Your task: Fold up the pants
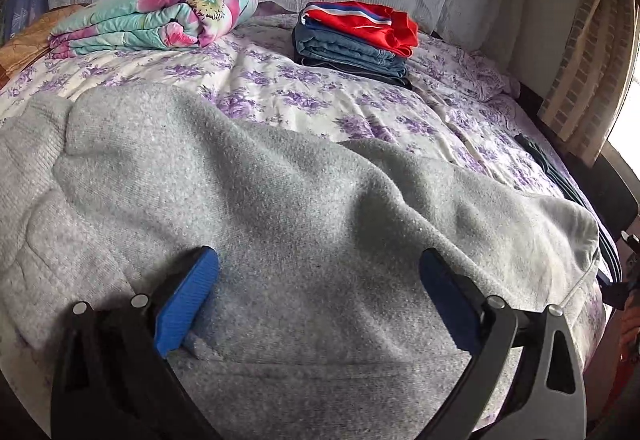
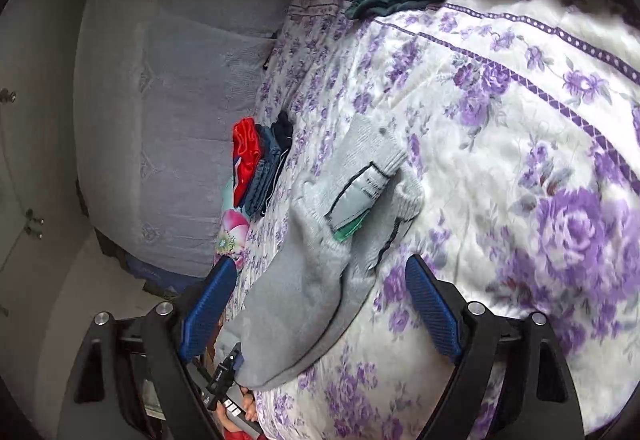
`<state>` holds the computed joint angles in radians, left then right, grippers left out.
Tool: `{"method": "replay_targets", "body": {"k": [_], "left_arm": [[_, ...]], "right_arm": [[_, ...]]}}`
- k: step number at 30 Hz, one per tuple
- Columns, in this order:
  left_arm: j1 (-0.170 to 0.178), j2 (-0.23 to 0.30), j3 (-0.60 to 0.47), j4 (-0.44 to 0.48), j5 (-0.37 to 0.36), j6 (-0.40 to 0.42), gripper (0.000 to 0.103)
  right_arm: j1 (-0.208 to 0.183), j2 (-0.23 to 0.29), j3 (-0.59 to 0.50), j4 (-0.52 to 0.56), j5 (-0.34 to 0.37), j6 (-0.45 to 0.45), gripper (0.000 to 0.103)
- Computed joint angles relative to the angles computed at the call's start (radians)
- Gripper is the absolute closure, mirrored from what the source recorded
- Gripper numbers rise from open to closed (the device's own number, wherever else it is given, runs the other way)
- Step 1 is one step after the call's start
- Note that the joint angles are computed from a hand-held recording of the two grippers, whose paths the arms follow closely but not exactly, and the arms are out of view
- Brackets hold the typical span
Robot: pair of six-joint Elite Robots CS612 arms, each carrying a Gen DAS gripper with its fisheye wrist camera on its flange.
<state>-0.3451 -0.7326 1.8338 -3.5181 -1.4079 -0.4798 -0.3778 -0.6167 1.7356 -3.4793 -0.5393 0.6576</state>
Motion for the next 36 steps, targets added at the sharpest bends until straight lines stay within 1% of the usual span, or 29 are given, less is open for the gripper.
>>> {"method": "replay_targets", "body": {"k": [1, 4, 5, 6, 7, 8, 9, 10, 11, 12, 13, 14, 15, 16, 17, 18, 21, 22, 25, 26, 27, 28, 29, 30, 31, 32, 33, 35, 36], "left_arm": [[0.0, 0.0, -0.001, -0.001, -0.002, 0.0, 0.005], [-0.001, -0.001, 0.001, -0.001, -0.001, -0.001, 0.005], [0.0, -0.001, 0.0, 0.0, 0.0, 0.0, 0.005], [0.0, -0.002, 0.0, 0.0, -0.001, 0.0, 0.005], [0.001, -0.002, 0.0, -0.001, -0.002, 0.0, 0.005], [0.001, -0.001, -0.001, -0.002, -0.004, 0.001, 0.005], [0.001, -0.001, 0.0, -0.005, -0.004, 0.001, 0.005], [0.0, -0.002, 0.001, -0.008, -0.005, 0.0, 0.005], [0.0, -0.002, 0.002, -0.012, -0.006, -0.001, 0.005], [0.0, -0.002, 0.004, -0.018, -0.009, -0.002, 0.005], [0.001, -0.002, 0.006, -0.025, -0.014, -0.002, 0.005], [0.002, -0.002, 0.008, -0.033, -0.02, -0.003, 0.005], [0.004, -0.001, 0.01, -0.043, -0.029, -0.002, 0.005], [0.006, 0.0, 0.013, -0.059, -0.039, -0.003, 0.005], [0.01, 0.002, 0.016, -0.081, -0.049, -0.006, 0.005], [0.011, 0.001, 0.025, -0.117, -0.044, -0.021, 0.005], [0.026, -0.008, 0.071, -0.262, -0.043, -0.064, 0.005], [0.028, -0.017, 0.091, -0.297, -0.019, -0.077, 0.005], [0.03, -0.039, 0.151, -0.381, 0.164, -0.111, 0.005], [0.039, -0.04, 0.163, -0.389, 0.203, -0.133, 0.005], [0.051, -0.041, 0.172, -0.373, 0.225, -0.17, 0.005], [0.073, -0.039, 0.176, -0.337, 0.207, -0.234, 0.005], [0.099, -0.027, 0.177, -0.32, 0.148, -0.338, 0.005], [0.13, -0.007, 0.169, -0.345, 0.046, -0.426, 0.005], [0.152, 0.009, 0.168, -0.396, -0.013, -0.471, 0.005], [0.158, 0.021, 0.168, -0.458, -0.031, -0.475, 0.005], [0.152, 0.028, 0.17, -0.495, -0.018, -0.47, 0.005], [0.14, 0.025, 0.171, -0.48, 0.007, -0.462, 0.005], [0.137, 0.021, 0.173, -0.47, 0.015, -0.455, 0.005]], "right_arm": [[0.003, -0.001, -0.007, 0.009, -0.016, 0.021, 0.016], [0.02, -0.021, -0.02, 0.105, -0.095, 0.0, 0.015], [0.03, -0.026, -0.025, 0.125, -0.13, -0.031, 0.015], [0.044, -0.035, -0.028, 0.153, -0.171, -0.082, 0.013], [0.057, -0.04, -0.031, 0.163, -0.205, -0.135, 0.009], [0.073, -0.04, -0.038, 0.153, -0.24, -0.184, 0.006], [0.084, -0.035, -0.039, 0.121, -0.269, -0.232, 0.006], [0.098, -0.028, -0.036, 0.071, -0.321, -0.267, 0.011], [0.113, -0.021, -0.033, 0.022, -0.382, -0.296, 0.026], [0.117, -0.006, -0.03, -0.041, -0.403, -0.293, 0.036], [0.112, 0.011, -0.036, -0.091, -0.382, -0.248, 0.05], [0.097, 0.03, -0.042, -0.151, -0.321, -0.177, 0.063], [0.08, 0.051, -0.05, -0.214, -0.26, -0.102, 0.066], [0.069, 0.072, -0.06, -0.275, -0.219, -0.04, 0.07], [0.065, 0.083, -0.065, -0.309, -0.202, -0.018, 0.072], [0.059, 0.08, -0.056, -0.318, -0.199, -0.025, 0.073], [0.069, 0.052, -0.033, -0.294, -0.247, -0.078, 0.073], [0.069, 0.039, -0.019, -0.294, -0.261, -0.105, 0.074], [0.094, 0.005, -0.003, -0.315, -0.332, -0.184, 0.074], [0.108, -0.009, 0.003, -0.329, -0.361, -0.225, 0.075], [0.119, -0.023, 0.013, -0.343, -0.385, -0.276, 0.075], [0.137, -0.039, 0.019, -0.35, -0.415, -0.339, 0.075], [0.155, -0.056, 0.026, -0.349, -0.442, -0.408, 0.075], [0.177, -0.07, 0.03, -0.346, -0.467, -0.477, 0.075], [0.196, -0.085, 0.037, -0.344, -0.481, -0.535, 0.075], [0.218, -0.096, 0.037, -0.335, -0.492, -0.593, 0.076], [0.24, -0.106, 0.039, -0.327, -0.5, -0.652, 0.076], [0.291, -0.119, 0.04, -0.322, -0.522, -0.778, 0.077], [0.323, -0.12, 0.038, -0.317, -0.548, -0.86, 0.077]]}}
